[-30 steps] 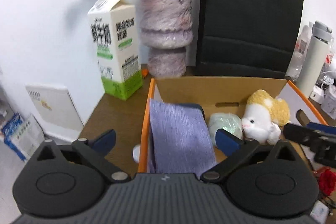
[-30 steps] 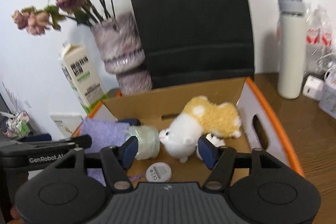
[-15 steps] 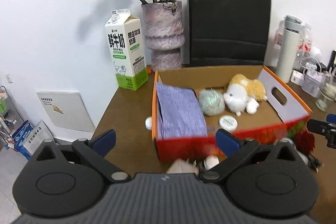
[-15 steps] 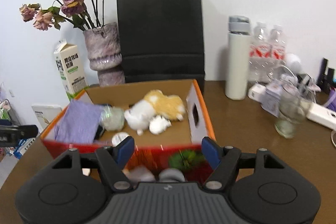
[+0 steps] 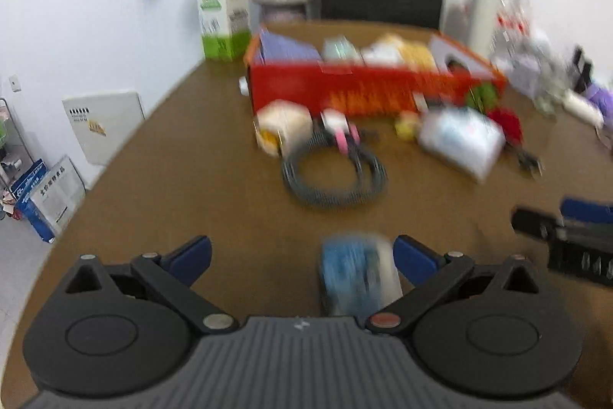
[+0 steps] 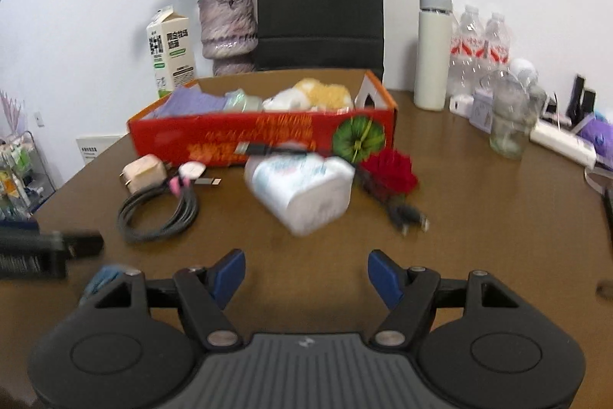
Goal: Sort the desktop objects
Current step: 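Move both tools back toward the blue packet and cotton-bud box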
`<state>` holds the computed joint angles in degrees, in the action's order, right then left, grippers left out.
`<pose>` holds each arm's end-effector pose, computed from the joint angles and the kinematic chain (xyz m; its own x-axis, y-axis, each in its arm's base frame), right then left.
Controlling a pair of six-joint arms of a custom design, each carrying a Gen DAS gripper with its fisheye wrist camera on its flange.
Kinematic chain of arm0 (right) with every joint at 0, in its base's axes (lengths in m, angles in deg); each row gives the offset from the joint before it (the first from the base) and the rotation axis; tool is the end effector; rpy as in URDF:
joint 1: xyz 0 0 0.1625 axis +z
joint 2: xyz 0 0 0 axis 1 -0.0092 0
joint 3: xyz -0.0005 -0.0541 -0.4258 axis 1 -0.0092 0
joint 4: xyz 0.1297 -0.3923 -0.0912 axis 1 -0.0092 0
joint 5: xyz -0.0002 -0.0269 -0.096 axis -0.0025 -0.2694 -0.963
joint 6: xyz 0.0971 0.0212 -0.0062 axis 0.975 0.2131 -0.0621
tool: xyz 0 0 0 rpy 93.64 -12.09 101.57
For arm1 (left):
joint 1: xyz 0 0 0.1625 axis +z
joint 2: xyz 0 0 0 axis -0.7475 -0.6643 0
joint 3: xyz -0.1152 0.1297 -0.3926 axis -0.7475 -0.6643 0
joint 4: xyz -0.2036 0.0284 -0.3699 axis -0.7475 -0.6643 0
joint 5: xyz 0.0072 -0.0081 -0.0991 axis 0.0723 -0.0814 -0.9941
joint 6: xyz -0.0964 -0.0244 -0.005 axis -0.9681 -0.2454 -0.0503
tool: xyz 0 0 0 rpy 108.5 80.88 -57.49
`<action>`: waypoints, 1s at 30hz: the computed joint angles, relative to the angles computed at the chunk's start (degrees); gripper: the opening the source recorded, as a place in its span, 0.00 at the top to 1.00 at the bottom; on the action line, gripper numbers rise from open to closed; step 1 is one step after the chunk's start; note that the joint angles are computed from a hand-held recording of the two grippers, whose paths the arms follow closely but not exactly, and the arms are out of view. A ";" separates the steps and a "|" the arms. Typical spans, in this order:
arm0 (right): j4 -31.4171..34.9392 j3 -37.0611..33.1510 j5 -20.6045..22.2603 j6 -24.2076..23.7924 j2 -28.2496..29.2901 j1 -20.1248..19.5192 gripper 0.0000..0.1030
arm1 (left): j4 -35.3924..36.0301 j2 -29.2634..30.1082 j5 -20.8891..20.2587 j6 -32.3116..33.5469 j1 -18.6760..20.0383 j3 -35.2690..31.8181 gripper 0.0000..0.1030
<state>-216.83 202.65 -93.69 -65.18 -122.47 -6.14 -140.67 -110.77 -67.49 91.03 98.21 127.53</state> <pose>0.0527 -0.4468 0.0798 -0.7594 0.0076 0.6506 -0.5215 0.5909 -0.6156 -0.1408 -0.4918 0.0543 -0.6771 0.1906 -0.7107 0.6217 0.6649 -0.4140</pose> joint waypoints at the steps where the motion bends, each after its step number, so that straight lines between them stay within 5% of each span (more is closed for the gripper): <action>1: -1.59 1.34 1.03 0.87 0.64 -0.57 0.32 | -0.13 0.03 0.35 -0.74 -0.51 1.40 0.00; 7: -15.15 5.72 3.00 -1.14 8.38 -1.90 0.32 | -1.11 -0.46 2.08 -7.75 -3.75 8.64 0.00; 15: -16.93 6.67 2.74 -0.63 8.83 -2.87 0.32 | -5.43 1.49 0.82 -2.37 -3.27 6.97 0.04; 18: -15.07 6.56 3.72 -1.07 7.26 -3.61 0.32 | -8.51 3.49 0.07 0.41 -2.09 4.85 0.07; 22: -9.10 4.46 2.69 -5.05 3.88 -3.71 0.28 | -9.66 5.50 -0.31 4.01 -0.72 1.96 0.22; 26: -3.14 -0.35 2.23 -8.45 1.62 -3.39 0.28 | -8.45 5.56 -1.82 4.02 0.63 0.04 0.22; 30: 7.62 -5.29 6.44 -6.27 -1.94 -3.14 0.27 | -7.88 5.64 -2.53 3.44 1.83 -1.70 0.22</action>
<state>-209.22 197.36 -87.25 -71.45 -124.41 -9.27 -148.55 -105.13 -70.02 94.47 100.04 125.84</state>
